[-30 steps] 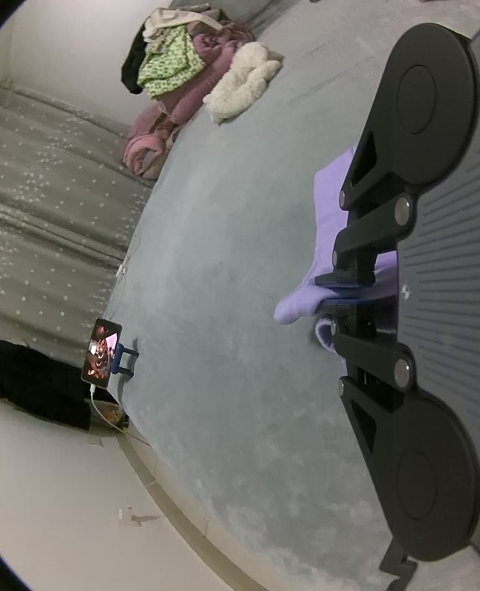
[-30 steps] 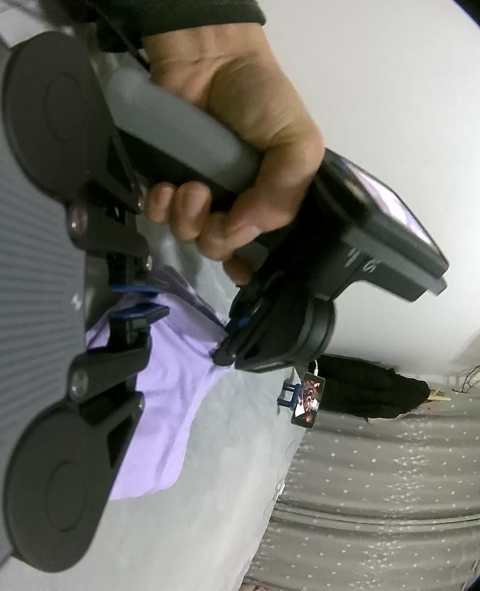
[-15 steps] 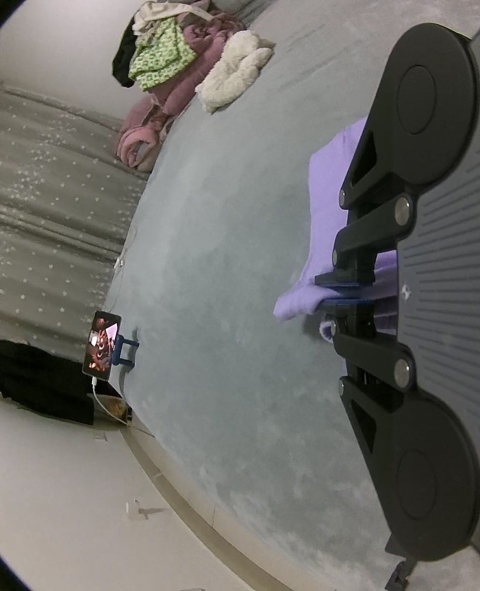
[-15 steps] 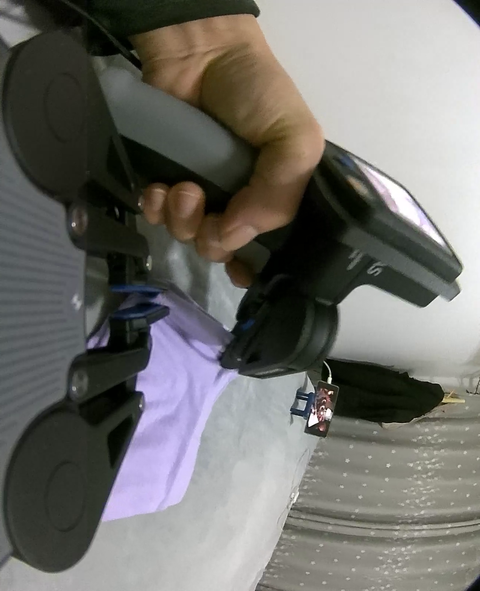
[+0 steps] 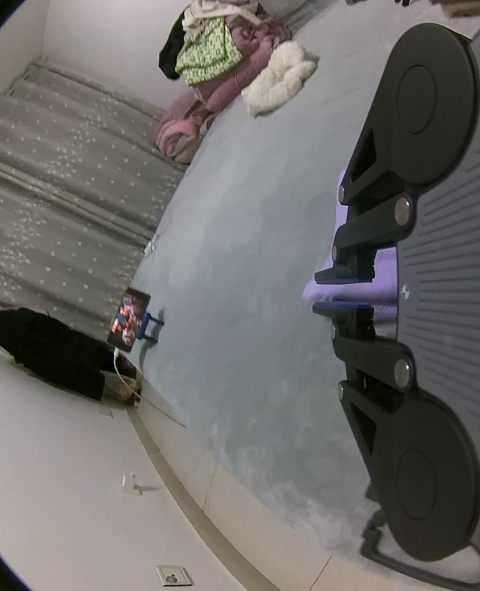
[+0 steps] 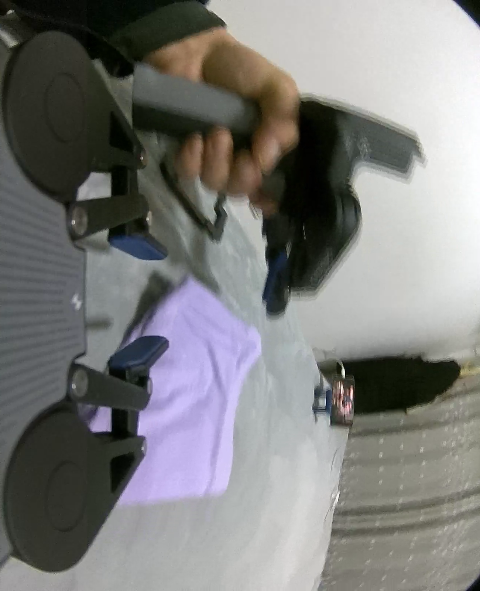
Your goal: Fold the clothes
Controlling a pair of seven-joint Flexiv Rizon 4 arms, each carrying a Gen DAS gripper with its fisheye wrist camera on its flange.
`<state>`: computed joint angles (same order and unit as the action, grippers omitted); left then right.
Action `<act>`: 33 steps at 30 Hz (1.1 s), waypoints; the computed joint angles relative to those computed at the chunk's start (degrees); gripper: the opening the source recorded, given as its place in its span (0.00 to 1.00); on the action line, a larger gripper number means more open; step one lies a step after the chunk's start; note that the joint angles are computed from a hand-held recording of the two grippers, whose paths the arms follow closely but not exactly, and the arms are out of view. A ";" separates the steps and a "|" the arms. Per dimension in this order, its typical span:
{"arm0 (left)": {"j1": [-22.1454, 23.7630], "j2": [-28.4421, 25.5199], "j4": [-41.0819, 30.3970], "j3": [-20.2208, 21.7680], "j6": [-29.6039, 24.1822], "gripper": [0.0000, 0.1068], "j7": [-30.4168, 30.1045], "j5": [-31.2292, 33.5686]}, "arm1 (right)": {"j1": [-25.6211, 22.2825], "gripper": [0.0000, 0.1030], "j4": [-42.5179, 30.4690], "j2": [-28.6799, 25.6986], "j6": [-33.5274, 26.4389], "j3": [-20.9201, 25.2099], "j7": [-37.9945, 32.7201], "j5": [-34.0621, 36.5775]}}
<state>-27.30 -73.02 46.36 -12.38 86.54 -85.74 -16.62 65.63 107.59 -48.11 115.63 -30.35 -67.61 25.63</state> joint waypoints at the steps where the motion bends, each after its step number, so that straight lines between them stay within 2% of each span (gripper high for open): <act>1: 0.55 0.82 1.77 -1.96 0.96 0.08 1.16 0.41 | -0.03 0.46 1.49 0.80 0.64 -0.18 0.35 1.14; 3: 1.14 2.13 4.61 -4.49 1.78 0.08 2.77 0.74 | -1.12 0.47 3.36 2.04 1.33 0.30 0.98 2.63; 6: 0.47 3.24 6.55 -4.43 0.62 0.08 3.15 0.28 | -4.45 0.46 5.57 4.04 2.08 2.50 1.92 3.37; 10: -2.39 2.47 4.38 1.25 -3.07 0.08 -2.60 -1.86 | -13.61 0.43 5.42 6.08 3.06 10.53 2.41 -0.52; 12: -3.69 2.18 3.67 4.94 -4.84 0.08 -6.63 -1.77 | -16.65 0.27 4.73 6.29 1.66 13.24 2.67 -2.58; 14: -4.78 1.96 3.16 8.43 -6.66 0.08 -10.86 -0.91 | -16.04 0.20 4.41 6.16 -2.59 12.27 3.20 -3.63; 16: -5.33 1.82 2.91 10.72 -8.25 0.08 -14.13 0.36 | -15.63 0.18 4.94 5.28 -2.57 11.92 4.45 -4.60; 21: -3.20 2.96 5.81 7.29 -6.46 0.06 -14.62 2.66 | -17.76 0.17 6.36 6.37 -2.57 14.12 6.93 -7.47; 24: -3.84 3.59 6.30 8.38 -5.37 0.06 -15.13 4.11 | -19.92 0.18 6.91 6.86 -1.82 15.72 6.88 -10.05; 29: -4.36 3.98 6.46 6.10 -1.54 0.06 -10.52 6.67 | -30.84 0.24 5.87 6.08 5.84 25.35 9.44 -12.59; 33: -4.00 2.35 4.58 0.07 -3.07 0.06 -4.43 5.79 | -40.49 0.25 3.75 4.44 6.92 31.56 14.53 -16.75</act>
